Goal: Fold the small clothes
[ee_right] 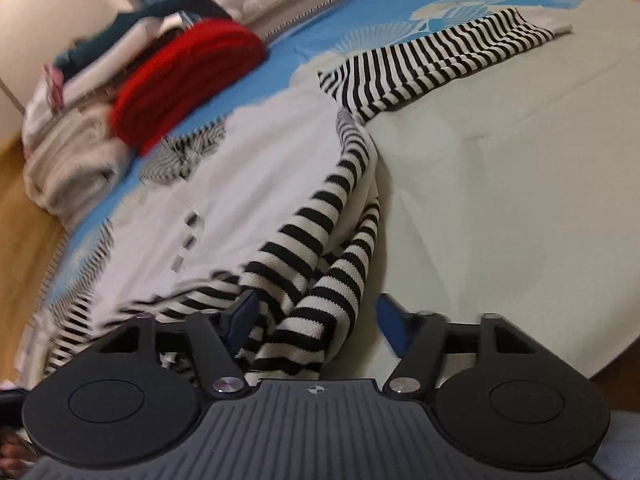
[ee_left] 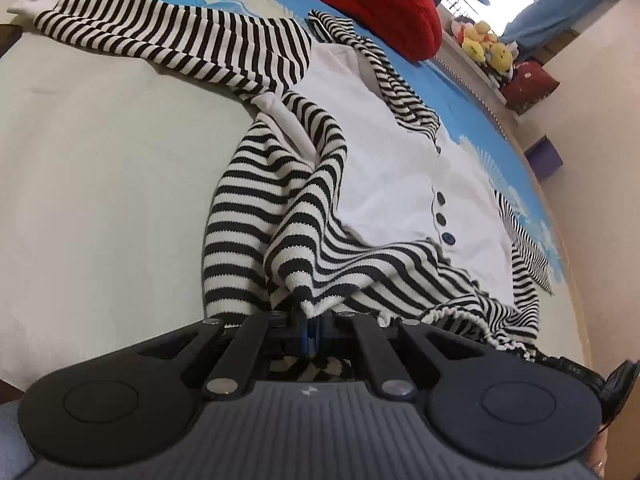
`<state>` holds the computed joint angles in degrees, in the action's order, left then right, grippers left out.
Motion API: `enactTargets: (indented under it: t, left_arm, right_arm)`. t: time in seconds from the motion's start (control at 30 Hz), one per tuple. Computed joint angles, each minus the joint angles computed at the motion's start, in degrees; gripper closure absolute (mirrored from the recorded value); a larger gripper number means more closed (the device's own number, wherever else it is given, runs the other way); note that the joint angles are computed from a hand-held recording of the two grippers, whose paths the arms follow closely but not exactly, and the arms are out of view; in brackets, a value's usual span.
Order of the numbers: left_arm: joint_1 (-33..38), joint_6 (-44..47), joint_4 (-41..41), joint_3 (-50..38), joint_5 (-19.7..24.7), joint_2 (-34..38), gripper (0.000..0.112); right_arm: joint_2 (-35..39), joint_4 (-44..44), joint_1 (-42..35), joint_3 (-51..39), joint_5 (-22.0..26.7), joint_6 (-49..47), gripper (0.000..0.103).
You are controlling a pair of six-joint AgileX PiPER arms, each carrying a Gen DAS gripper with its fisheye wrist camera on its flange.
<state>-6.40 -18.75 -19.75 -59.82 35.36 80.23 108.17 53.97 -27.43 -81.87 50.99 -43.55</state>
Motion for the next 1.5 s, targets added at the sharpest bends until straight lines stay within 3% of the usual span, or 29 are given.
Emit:
enactTargets:
  t: [0.03,0.1,0.2,0.3,0.4,0.47,0.5,0.53,0.57,0.6,0.63,0.73,0.9,1.0,1.03,1.07,1.13,1.4,1.5]
  left_arm:
    - [0.00,-0.21,-0.34,0.58,-0.43,-0.84,0.109]
    - [0.18,2.27,-2.89,1.74,-0.48,-3.19,0.109]
    - [-1.74,3.62,-2.12,1.87,2.88,-4.50,0.108]
    - [-6.11,-1.71,6.23,0.51,5.56,-1.06,0.102]
    - [-6.48,-4.53,7.17,0.67,4.28,-0.48,0.084]
    - [-4.20,-1.96,3.49,1.62,3.55,-2.38,0.054]
    - [-3.04,-1.85,2.75,1.74,3.62,-3.50,0.046]
    - [-1.78,-2.39,2.46,1.54,3.63,-4.60,0.033]
    - [-0.08,-3.12,2.29,1.38,3.49,-5.94,0.027]
    - [1.99,-2.60,1.42,0.87,3.61,-6.50,0.027]
    - [4.03,-2.47,1.03,-0.57,4.33,-6.29,0.027]
    - [7.08,-5.17,4.34,-7.47,6.45,-1.90,0.027]
    - [8.41,-4.23,5.14,-20.63,7.63,12.02,0.029]
    - [8.73,-4.46,4.01,-28.59,7.79,20.77,0.037]
    - [9.29,-3.57,3.03,-32.07,8.64,24.05,0.052]
    - [9.51,-1.98,1.87,-34.68,9.26,26.50,0.083]
    - [9.59,1.21,0.31,-39.14,10.63,30.57,0.110]
    - [8.20,1.82,0.83,-47.93,17.53,37.07,0.107]
    - [7.38,2.16,2.51,-47.63,17.89,36.04,0.098]
  right_arm:
    - [0.18,-1.64,0.85,-0.35,-0.56,-0.07,0.102]
    - [-2.31,-0.56,0.29,1.48,-2.21,-1.45,0.102]
    - [-6.77,0.71,-5.72,3.45,1.88,-0.81,0.102]
    - [-5.02,-11.08,-4.41,1.05,2.42,6.54,0.102]
    - [-4.87,-21.61,1.39,3.31,-4.53,9.81,0.103]
    - [-6.46,-21.54,2.02,5.32,-6.75,8.32,0.100]
    - [-7.16,-21.47,1.85,5.92,-7.00,7.64,0.089]
    - [-7.68,-21.47,1.72,6.18,-7.15,8.50,0.071]
    - [-7.96,-21.06,1.01,5.85,-6.87,9.25,0.061]
    - [-8.85,-18.97,0.08,6.13,-7.53,9.21,0.045]
    - [-9.65,-16.94,-0.66,6.74,-9.33,8.83,0.040]
    - [-10.06,-16.28,-0.05,4.99,-13.62,10.57,0.040]
    - [-1.82,-14.43,3.09,-8.15,-10.25,14.17,0.040]
    - [3.15,-22.31,6.34,-13.94,-11.87,23.12,0.042]
    - [4.88,-27.11,7.99,-15.75,-12.35,27.50,0.044]
    - [5.88,-31.33,9.20,-16.86,-11.95,31.07,0.044]
    - [7.44,-32.89,10.13,-19.18,-10.28,33.07,0.045]
    - [9.61,-33.35,12.86,-22.64,-7.10,32.35,0.045]
    - [9.63,-32.93,13.41,-23.04,-6.64,32.01,0.045]
